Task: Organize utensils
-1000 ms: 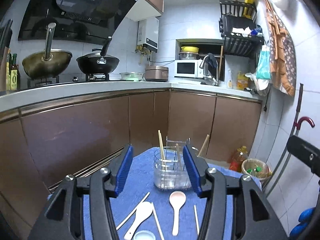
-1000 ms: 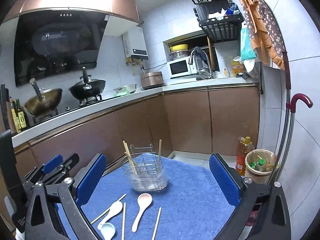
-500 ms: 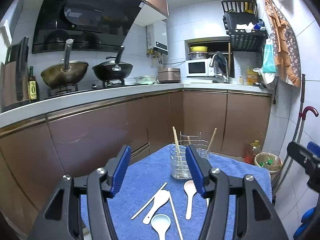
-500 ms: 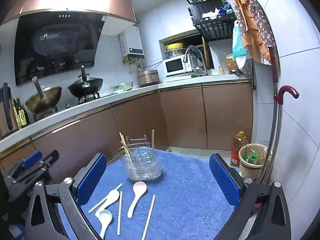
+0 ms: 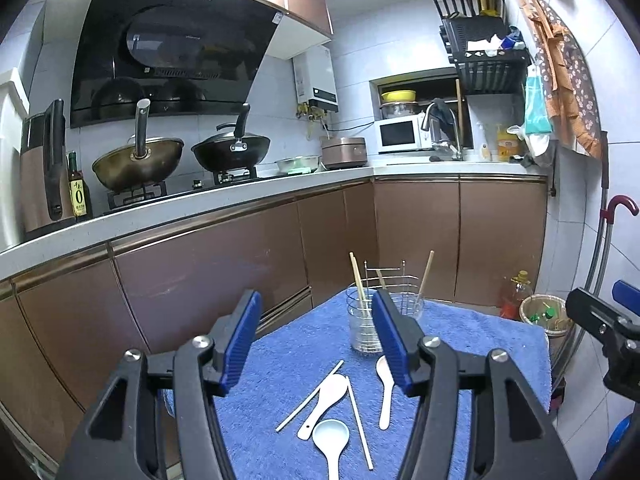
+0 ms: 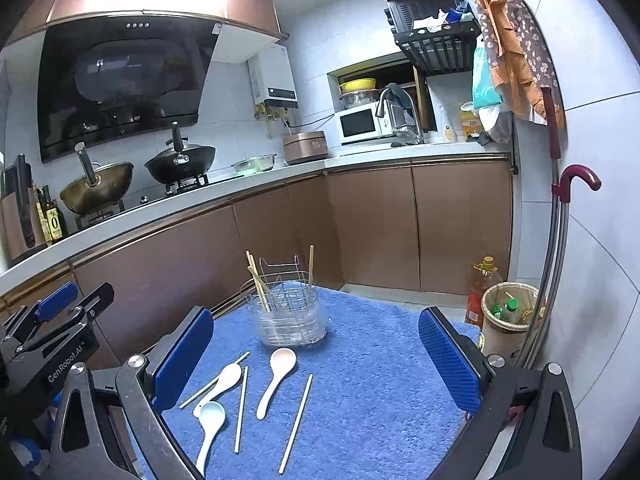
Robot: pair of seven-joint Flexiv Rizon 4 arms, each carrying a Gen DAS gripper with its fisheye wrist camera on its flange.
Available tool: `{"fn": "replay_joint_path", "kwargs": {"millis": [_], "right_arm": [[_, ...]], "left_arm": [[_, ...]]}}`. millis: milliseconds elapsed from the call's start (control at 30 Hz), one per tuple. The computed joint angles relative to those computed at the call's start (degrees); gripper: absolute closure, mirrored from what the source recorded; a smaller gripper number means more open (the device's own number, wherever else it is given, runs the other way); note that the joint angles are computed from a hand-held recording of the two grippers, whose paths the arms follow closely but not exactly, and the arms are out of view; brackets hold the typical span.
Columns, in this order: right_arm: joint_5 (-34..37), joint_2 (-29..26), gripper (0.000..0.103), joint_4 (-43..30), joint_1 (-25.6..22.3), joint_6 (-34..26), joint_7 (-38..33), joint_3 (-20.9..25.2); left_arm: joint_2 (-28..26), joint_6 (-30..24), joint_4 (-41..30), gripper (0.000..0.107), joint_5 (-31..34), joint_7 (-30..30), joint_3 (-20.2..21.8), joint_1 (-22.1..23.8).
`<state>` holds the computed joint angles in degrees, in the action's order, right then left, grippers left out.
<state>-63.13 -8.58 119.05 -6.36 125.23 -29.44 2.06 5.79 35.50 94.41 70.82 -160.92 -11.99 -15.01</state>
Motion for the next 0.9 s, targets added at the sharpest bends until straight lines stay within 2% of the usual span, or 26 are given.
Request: {"fn": "replay_joint_path", "kwargs": {"millis": [200,700,900], "right_arm": [[-1.8,-0.5,0.0,-0.2,-0.9,1.8,1.7,-0.6],[-6.1,-2.4,0.0,-1.7,-1.5,3.1,5.2,-1.5],[-11.6,-3.8,0.007,-3.7,-1.6,2.7,9.0,-2.2]], "left_arm": [[-0.6,-1.8,-0.5,0.051,0.6,0.8,-0.8,-0.9],[-2.4,-2.8,-1.5,0.051,0.3,2.5,0.4,-2.3],[-3.1,-1.5,-1.4,0.051,-0.9,3.2,1.6,-2.2]]}}
